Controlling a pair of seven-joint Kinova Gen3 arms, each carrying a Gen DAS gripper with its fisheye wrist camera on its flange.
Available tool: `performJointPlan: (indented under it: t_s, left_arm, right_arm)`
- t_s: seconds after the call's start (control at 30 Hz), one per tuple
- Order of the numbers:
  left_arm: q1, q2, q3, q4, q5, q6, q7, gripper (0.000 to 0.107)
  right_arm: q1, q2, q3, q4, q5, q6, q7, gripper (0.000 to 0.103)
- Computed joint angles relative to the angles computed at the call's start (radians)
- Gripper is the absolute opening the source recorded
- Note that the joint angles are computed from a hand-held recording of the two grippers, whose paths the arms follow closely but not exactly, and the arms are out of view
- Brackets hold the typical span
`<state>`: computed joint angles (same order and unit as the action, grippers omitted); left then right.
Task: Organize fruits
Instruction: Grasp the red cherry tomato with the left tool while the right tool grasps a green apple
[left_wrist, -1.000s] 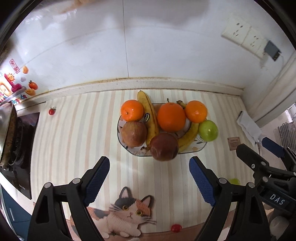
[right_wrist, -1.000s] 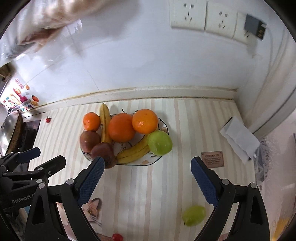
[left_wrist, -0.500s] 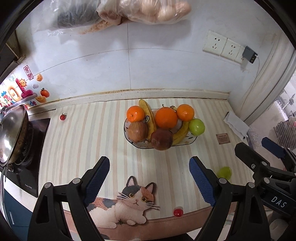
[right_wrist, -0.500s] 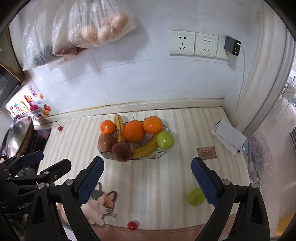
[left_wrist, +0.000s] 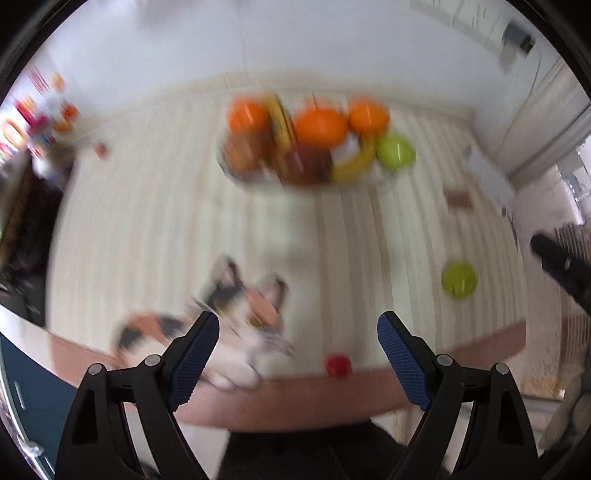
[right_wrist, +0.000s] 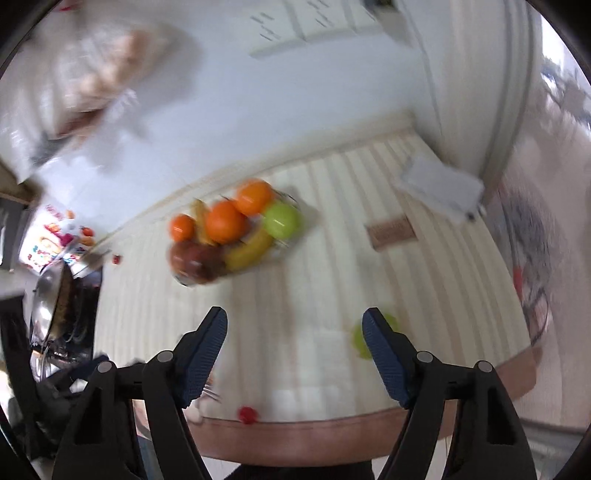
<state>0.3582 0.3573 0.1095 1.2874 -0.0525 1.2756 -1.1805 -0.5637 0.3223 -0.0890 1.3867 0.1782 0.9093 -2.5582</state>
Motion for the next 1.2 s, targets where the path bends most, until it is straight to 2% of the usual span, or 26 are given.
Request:
performJointPlan:
  t_s: [0.2, 0.37, 0.5, 0.57, 0.7, 0.77, 0.87, 1.2]
  left_arm:
    - [-0.008, 0.112, 0.019, 0.045, 0.112, 0.024, 0.027, 0.088]
    - [-0.006, 0.148, 0.023, 0.076, 0.163, 0.008, 0.051, 0.086]
    - [0.016, 0.168, 0.024, 0.07, 0.164, 0.005, 0.073, 0.082]
    - [0.023, 0.181, 0.027, 0.065, 0.166, 0.006, 0.078, 0.075]
    - [0.035, 0.202, 0.028, 0.061, 0.173, 0.001, 0.094, 0.044]
    - [0.05, 0.21, 0.025, 0.059, 0.161, -0.009, 0.106, 0.029]
    - [0.061, 0.203, 0.023, 0.067, 0.15, -0.029, 0.115, 0.027]
    - [0.03, 0.181, 0.007, 0.068, 0.13, -0.049, 0.13, 0.027]
  right_arm:
    - [0.142, 0.104, -0.025, 0.062, -0.16, -0.038, 0.174, 0.078]
    - [0.183, 0.194, -0.027, 0.057, -0.236, -0.056, 0.271, 0.078]
    - [0.192, 0.234, -0.024, 0.039, -0.267, -0.053, 0.317, 0.078]
    - [0.194, 0.254, -0.023, 0.021, -0.277, -0.039, 0.336, 0.078]
    - [0.202, 0.278, -0.032, 0.001, -0.307, -0.027, 0.375, 0.078]
    - [0.203, 0.288, -0.032, -0.001, -0.317, -0.032, 0.389, 0.072]
    - [0.184, 0.293, -0.016, -0.006, -0.3, -0.035, 0.391, 0.062]
    - [0.169, 0.308, -0.071, -0.016, -0.35, -0.035, 0.487, 0.061]
